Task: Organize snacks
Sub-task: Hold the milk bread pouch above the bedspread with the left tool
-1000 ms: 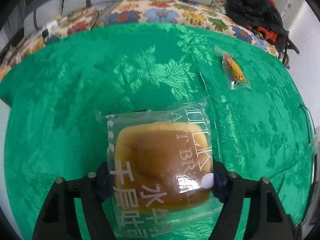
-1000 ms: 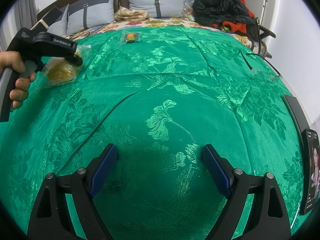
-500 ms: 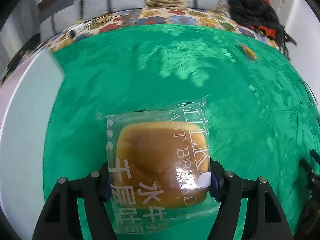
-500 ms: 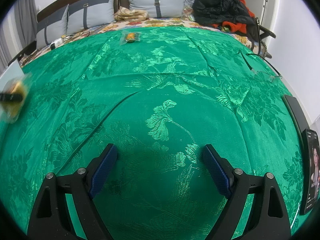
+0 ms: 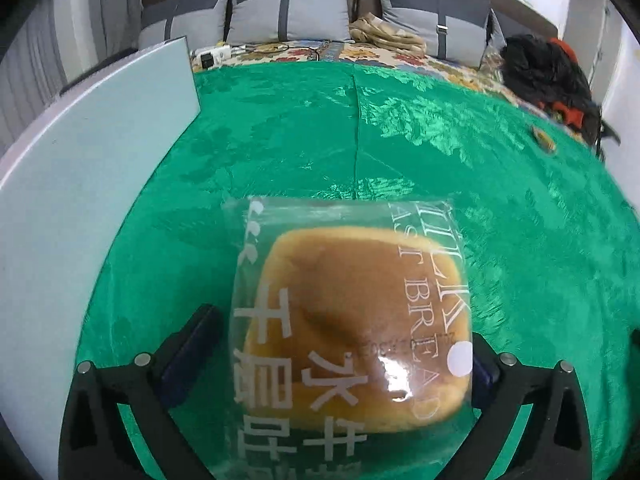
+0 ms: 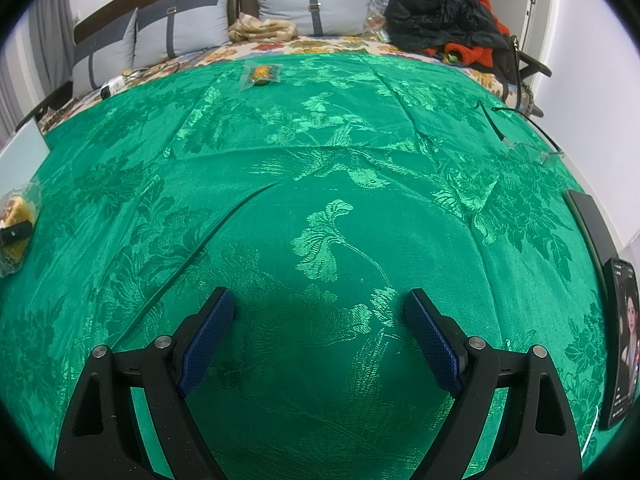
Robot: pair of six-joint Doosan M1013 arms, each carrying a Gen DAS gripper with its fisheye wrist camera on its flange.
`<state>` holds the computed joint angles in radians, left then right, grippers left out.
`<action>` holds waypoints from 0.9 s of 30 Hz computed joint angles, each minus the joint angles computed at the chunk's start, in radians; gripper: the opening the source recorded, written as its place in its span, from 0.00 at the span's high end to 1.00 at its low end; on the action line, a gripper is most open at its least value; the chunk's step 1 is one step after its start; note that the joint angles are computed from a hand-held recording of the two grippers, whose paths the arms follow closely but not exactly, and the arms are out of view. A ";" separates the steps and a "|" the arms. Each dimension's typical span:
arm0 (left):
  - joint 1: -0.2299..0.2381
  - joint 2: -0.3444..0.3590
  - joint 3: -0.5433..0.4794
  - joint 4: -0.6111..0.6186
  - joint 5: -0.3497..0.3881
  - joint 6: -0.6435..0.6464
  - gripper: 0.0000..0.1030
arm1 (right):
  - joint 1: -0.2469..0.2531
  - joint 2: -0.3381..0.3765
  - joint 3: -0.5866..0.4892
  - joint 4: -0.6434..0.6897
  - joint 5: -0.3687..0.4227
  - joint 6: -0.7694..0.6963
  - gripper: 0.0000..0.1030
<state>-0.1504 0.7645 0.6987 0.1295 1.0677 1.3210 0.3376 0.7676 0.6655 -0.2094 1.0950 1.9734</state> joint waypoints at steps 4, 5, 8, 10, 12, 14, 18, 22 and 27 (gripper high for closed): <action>0.001 0.004 -0.008 -0.005 0.005 0.013 0.00 | 0.000 0.000 0.000 0.000 0.000 0.000 0.13; 0.001 0.002 -0.004 -0.004 0.004 0.012 0.00 | 0.000 0.000 0.000 0.000 0.000 0.000 0.13; 0.000 -0.001 0.000 -0.003 0.003 0.011 0.00 | 0.000 0.000 0.000 0.000 0.000 0.000 0.13; 0.000 0.000 -0.001 -0.004 0.003 0.011 0.00 | 0.000 0.000 0.000 0.000 0.000 0.000 0.13; 0.000 0.000 -0.001 -0.003 0.003 0.011 0.00 | 0.000 0.000 -0.001 0.000 0.001 0.000 0.13; 0.000 0.000 -0.001 -0.003 0.003 0.011 0.00 | 0.000 0.000 0.000 0.000 0.000 0.000 0.13; 0.000 0.000 -0.001 -0.003 0.003 0.012 0.00 | 0.000 0.000 -0.001 0.000 0.001 0.000 0.13; 0.000 0.000 0.000 -0.003 0.003 0.012 0.00 | 0.000 0.000 -0.001 0.000 0.001 0.000 0.13; 0.000 0.000 0.000 -0.004 0.003 0.012 0.00 | 0.000 0.000 -0.001 0.000 0.001 0.000 0.13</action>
<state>-0.1507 0.7643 0.6984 0.1260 1.0704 1.3327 0.3375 0.7681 0.6643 -0.2091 1.0964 1.9735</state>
